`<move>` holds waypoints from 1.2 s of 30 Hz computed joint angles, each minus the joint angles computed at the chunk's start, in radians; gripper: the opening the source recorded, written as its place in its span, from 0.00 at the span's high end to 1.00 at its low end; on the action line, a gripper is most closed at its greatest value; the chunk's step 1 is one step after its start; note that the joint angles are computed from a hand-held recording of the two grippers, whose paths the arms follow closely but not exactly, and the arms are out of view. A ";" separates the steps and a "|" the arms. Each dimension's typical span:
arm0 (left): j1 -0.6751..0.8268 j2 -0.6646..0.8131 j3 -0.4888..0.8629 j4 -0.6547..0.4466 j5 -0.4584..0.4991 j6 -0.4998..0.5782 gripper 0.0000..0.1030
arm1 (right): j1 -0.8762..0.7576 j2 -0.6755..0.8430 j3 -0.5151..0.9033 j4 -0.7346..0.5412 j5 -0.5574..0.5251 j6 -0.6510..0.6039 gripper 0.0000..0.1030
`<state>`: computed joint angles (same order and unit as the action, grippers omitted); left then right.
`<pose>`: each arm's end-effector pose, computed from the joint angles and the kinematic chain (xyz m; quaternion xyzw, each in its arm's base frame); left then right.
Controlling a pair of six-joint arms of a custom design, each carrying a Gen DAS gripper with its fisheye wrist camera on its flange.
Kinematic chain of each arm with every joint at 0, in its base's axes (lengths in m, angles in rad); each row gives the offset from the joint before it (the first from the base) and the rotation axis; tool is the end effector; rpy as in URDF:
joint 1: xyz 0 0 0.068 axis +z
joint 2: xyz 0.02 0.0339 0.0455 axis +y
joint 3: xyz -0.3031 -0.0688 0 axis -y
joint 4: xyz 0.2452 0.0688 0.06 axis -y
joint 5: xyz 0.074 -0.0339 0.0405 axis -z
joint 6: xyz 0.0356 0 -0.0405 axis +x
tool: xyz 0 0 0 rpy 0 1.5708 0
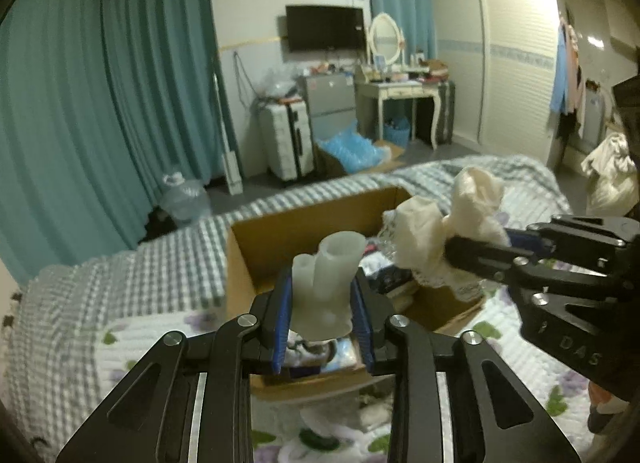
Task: Organize soft objects
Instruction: 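Carry the lace cloth into the box with the right tool while the left tool drops the plastic piece in, then grasp the white hair ties with the left tool while the right tool grasps the white lace pouch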
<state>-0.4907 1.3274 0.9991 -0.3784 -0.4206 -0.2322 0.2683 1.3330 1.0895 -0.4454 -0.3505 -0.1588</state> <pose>0.2533 -0.1188 0.3162 0.0278 0.8920 0.0325 0.4501 0.2706 0.0871 0.3389 -0.2614 0.8545 0.1804 0.4110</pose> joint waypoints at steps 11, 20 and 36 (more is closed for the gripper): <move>0.079 0.090 -0.080 0.136 -0.002 0.009 0.26 | -0.021 0.130 -0.048 0.137 0.001 0.022 0.57; 0.035 -0.103 -0.043 -0.009 -0.094 0.006 0.25 | -0.020 -0.042 0.012 0.021 0.031 0.066 0.21; -0.593 -0.397 0.301 -0.777 -0.721 -0.465 0.07 | 0.115 -0.425 0.307 -0.434 0.201 0.068 0.01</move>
